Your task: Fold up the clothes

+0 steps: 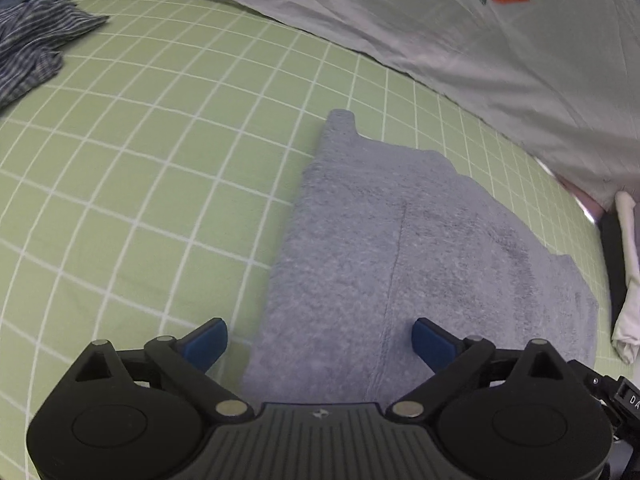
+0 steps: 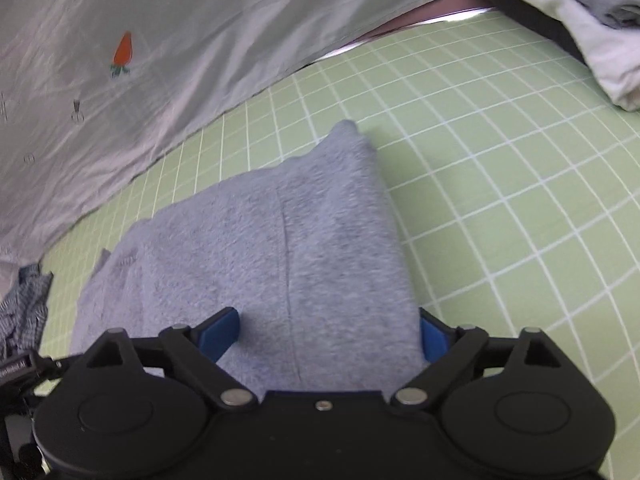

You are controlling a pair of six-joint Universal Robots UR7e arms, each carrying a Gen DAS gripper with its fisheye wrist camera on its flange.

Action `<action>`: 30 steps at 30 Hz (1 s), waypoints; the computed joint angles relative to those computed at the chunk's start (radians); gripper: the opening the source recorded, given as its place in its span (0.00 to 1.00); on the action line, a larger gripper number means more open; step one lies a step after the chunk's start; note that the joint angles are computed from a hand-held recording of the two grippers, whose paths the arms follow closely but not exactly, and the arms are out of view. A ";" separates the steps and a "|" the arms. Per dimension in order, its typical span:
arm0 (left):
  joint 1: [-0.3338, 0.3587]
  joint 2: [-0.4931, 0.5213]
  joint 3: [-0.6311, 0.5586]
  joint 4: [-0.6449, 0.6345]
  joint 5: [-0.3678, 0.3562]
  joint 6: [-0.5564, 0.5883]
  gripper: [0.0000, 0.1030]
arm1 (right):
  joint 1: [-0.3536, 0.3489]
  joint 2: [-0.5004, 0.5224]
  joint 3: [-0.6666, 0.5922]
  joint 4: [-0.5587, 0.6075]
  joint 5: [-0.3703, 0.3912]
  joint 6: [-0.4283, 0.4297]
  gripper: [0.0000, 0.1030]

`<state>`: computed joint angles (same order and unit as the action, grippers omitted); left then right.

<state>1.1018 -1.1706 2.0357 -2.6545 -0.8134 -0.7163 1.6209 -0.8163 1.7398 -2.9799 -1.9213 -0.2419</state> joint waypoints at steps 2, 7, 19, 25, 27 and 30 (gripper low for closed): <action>0.008 0.023 -0.023 -0.003 -0.007 0.026 0.97 | 0.000 0.021 -0.026 0.017 -0.001 0.001 0.94; 0.013 0.083 -0.062 -0.054 0.003 0.133 1.00 | -0.004 0.061 -0.078 0.046 0.020 -0.007 1.00; -0.025 0.138 -0.033 -0.227 -0.010 0.163 0.46 | 0.031 0.121 -0.132 0.094 0.076 -0.074 0.75; -0.093 0.057 0.091 -0.282 -0.077 0.032 0.36 | 0.016 -0.021 0.035 0.025 0.200 0.079 0.28; -0.128 0.050 0.120 -0.310 -0.106 0.049 0.35 | 0.015 -0.086 0.118 -0.018 0.230 0.118 0.27; -0.172 0.067 0.128 -0.329 -0.131 0.096 0.35 | 0.001 -0.188 0.244 -0.102 0.261 0.177 0.26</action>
<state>0.9302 -1.1041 2.1637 -2.9830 -0.9447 -0.6203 1.6223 -1.0044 1.9841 -3.0819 -1.6603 -0.0649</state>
